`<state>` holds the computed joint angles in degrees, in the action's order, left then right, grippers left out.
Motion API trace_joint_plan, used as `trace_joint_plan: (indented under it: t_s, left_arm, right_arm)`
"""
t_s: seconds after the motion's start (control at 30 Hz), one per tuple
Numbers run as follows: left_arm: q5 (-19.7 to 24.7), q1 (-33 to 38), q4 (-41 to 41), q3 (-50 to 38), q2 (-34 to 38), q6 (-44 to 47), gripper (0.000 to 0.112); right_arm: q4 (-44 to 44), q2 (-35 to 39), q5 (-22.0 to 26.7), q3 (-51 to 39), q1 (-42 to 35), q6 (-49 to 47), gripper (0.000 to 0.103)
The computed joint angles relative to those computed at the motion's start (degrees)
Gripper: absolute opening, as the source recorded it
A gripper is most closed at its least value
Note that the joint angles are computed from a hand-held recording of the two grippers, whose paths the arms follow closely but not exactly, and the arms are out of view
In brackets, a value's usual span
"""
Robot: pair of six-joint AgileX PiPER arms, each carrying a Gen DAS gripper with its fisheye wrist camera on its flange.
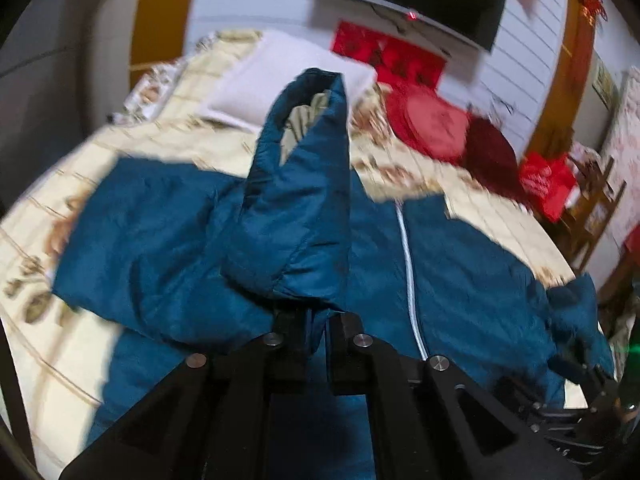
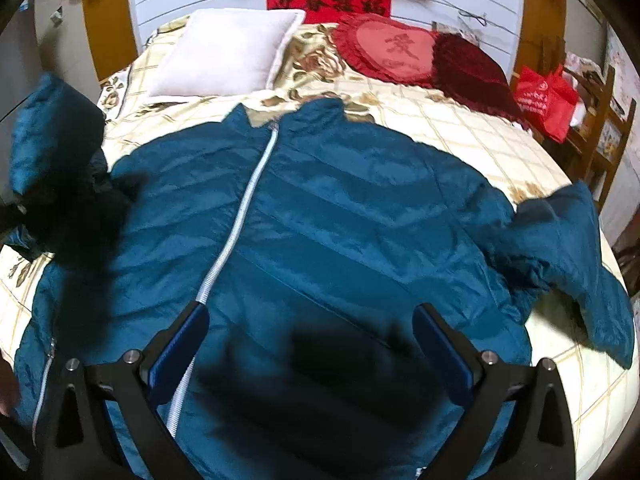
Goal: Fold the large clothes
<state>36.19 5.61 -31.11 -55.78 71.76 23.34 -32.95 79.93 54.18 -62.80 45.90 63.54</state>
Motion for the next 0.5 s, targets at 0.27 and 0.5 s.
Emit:
trace_joint_plan:
  t_s: [0.27,0.5]
  left_arm:
    - [12.63,3.09,-10.52,1.17,-0.47,11.58,0.058]
    - [22.39,25.81,-9.95,3.95,-12.02,23.63,0.065]
  right_arm:
    - [4.62,-3.94,-3.9,4.64,-3.02,-1.23,0.103]
    - [13.58,-3.2,-12.42,3.37,-5.34,-6.62,0.103]
